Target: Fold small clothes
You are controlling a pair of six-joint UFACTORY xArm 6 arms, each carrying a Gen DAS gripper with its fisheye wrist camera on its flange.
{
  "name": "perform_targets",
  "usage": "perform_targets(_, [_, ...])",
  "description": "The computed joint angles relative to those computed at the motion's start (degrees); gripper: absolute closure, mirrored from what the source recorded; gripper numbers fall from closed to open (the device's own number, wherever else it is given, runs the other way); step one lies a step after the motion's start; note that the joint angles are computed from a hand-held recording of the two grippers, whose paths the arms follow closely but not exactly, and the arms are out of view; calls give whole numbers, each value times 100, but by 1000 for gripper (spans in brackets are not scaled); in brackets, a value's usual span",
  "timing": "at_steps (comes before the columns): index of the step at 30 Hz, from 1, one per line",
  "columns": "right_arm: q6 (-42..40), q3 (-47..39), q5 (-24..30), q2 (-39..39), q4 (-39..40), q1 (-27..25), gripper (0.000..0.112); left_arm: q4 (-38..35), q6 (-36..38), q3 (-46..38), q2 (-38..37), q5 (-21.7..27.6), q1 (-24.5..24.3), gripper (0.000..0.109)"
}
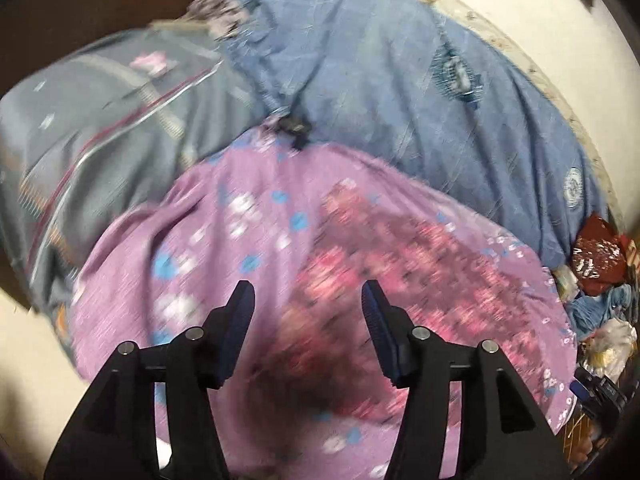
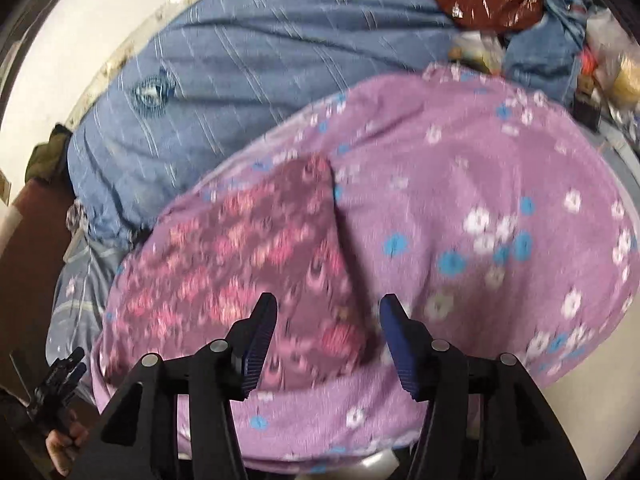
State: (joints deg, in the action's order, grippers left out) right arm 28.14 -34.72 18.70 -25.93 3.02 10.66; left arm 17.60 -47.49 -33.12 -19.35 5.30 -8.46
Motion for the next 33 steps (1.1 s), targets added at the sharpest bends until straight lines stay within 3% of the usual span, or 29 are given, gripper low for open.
perform_targets(2, [-620, -302, -176, 404, 701, 98, 70, 238, -86, -347, 385, -115, -74, 47])
perform_targets(4, [-1475, -726, -302, 988, 1594, 300, 83, 1088, -718, -793, 895, -85, -106, 47])
perform_targets(6, [-1774, -1108, -286, 1558, 1872, 421, 85, 1245, -801, -1073, 1288, 45, -178, 47])
perform_targets(10, [-1754, -1774, -508, 2669, 2001, 566, 89, 838, -626, -1543, 2106, 564, -309, 47])
perform_targets(12, [-1531, -2072, -357, 3105, 1851, 519, 95, 265, -137, -1662, 2394, 858, -335, 43])
perform_targets(14, [-1384, -2145, -405, 3173, 1566, 510, 95, -53, 50, -1577, 2349, 671, -283, 41])
perform_targets(15, [-1296, -2287, -301, 3229, 1360, 490, 90, -128, 121, -1662, 2348, 708, -274, 41])
perform_targets(18, [-1527, -2887, -271, 3602, 1536, 413, 89, 29, 168, -2219, 2571, 853, -243, 41])
perform_targets(20, [-1753, -3494, -84, 4032, 1955, 337, 89, -253, 526, -2880, 2960, 988, -256, 41])
perform_targets(22, [-1808, -4297, 436, 4600, 2159, 245, 89, -436, 796, -3771, 3565, 1354, -301, 41])
perform_targets(24, [-1432, -5011, 945, 5151, 1855, 174, 89, -676, 1117, -4527, 4142, 1703, -330, 40])
perform_targets(27, [-1255, -5386, 776, 5575, 1716, 131, 89, -872, 1265, -5808, 5110, 2736, -354, 40])
perform_targets(28, [-1343, -5443, 808, 5605, 1804, 112, 89, -869, 1221, -6011, 5300, 2882, -341, 38])
perform_targets(33, [-2146, -5311, 492, 5483, 2600, 125, 86, -429, 797, -5529, 4963, 2458, -364, 38])
